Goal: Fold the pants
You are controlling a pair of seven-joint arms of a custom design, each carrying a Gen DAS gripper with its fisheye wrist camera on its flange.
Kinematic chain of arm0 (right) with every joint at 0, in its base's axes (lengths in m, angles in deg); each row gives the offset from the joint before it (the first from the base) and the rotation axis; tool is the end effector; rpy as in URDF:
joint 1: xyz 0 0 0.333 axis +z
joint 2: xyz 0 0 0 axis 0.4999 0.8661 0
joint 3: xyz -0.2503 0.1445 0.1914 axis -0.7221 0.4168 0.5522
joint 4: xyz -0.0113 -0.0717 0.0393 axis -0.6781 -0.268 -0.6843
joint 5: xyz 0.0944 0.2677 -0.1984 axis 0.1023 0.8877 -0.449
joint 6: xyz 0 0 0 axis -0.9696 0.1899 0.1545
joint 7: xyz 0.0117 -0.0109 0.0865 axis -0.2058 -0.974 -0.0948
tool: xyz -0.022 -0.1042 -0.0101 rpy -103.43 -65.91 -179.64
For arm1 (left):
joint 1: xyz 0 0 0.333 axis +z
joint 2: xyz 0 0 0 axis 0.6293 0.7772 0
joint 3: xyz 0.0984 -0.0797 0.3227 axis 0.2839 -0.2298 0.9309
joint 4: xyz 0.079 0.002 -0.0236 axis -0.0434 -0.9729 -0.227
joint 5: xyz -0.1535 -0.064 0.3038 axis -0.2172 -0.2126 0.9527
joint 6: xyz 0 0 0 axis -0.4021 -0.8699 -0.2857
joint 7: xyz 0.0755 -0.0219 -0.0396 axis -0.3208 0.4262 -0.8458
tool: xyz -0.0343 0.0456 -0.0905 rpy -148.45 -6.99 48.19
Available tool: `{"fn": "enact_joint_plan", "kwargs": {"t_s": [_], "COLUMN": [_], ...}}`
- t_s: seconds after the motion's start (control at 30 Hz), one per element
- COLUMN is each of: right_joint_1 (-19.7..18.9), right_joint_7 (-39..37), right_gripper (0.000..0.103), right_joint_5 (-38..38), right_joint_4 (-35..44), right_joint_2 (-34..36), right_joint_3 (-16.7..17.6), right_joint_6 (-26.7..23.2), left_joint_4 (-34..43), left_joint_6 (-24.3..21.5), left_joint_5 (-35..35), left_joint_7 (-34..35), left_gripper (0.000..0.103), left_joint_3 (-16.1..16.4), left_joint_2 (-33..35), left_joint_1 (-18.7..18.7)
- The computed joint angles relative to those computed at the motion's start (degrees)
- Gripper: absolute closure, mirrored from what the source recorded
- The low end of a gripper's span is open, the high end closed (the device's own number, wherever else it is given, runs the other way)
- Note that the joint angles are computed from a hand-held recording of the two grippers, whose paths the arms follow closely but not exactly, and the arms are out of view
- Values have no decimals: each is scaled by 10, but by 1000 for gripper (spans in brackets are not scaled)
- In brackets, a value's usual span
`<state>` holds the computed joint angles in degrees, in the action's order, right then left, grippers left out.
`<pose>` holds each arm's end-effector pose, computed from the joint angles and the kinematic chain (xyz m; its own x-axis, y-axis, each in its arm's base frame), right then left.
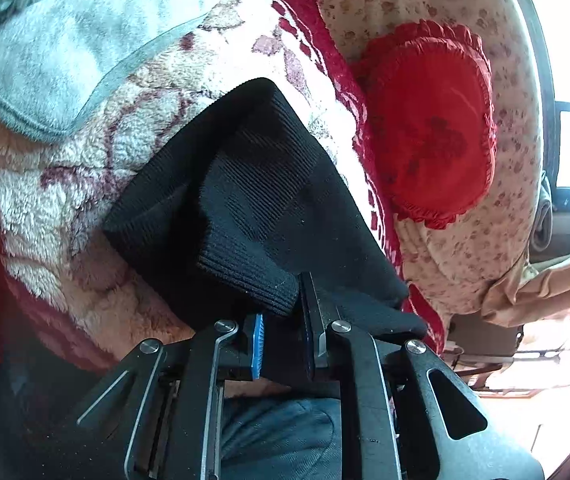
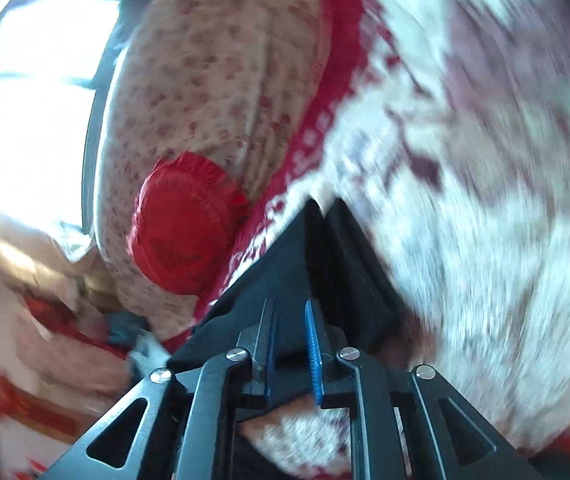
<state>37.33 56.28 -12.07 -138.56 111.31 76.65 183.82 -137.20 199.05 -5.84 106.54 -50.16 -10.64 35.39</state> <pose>0.7784 0.2260 0.4460 -0.0058 -0.4726 -0.8813 -0.8332 0.4896 -0.2571 0.6020 -0.1269 0.5520 0.5945 -0.2914 0.7495 -0.4428 -0.8966 0.0027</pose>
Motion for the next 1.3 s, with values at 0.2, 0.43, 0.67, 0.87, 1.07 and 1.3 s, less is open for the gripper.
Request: {"fn": "enact_joint_plan", "kwargs": {"t_s": [0.2, 0.43, 0.67, 0.87, 1.07, 1.3], "right_joint_1": [-9, 7, 34, 40, 47, 59], "right_joint_7": [10, 20, -69, 73, 112, 218], "right_gripper": [81, 77, 99, 99, 99, 100], "right_joint_5": [40, 49, -22, -81, -130, -189], "right_joint_4": [-38, 1, 2, -35, -14, 38], "right_joint_2": [-7, 22, -7, -17, -7, 19], "right_joint_3": [24, 19, -1, -55, -58, -86], "right_joint_6": [20, 21, 107, 68, 68, 5], "left_joint_4": [1, 3, 29, 3, 15, 0], "left_joint_6": [-1, 1, -45, -76, -83, -60], "left_joint_5": [-35, -22, 276, 232, 310, 286], "left_joint_7": [28, 27, -55, 8, -30, 1], "left_gripper": [89, 89, 95, 95, 94, 89], "left_joint_3": [-13, -3, 77, 42, 54, 40], "left_joint_2": [8, 12, -19, -7, -5, -5], "left_joint_1": [10, 0, -51, -16, -32, -20]}}
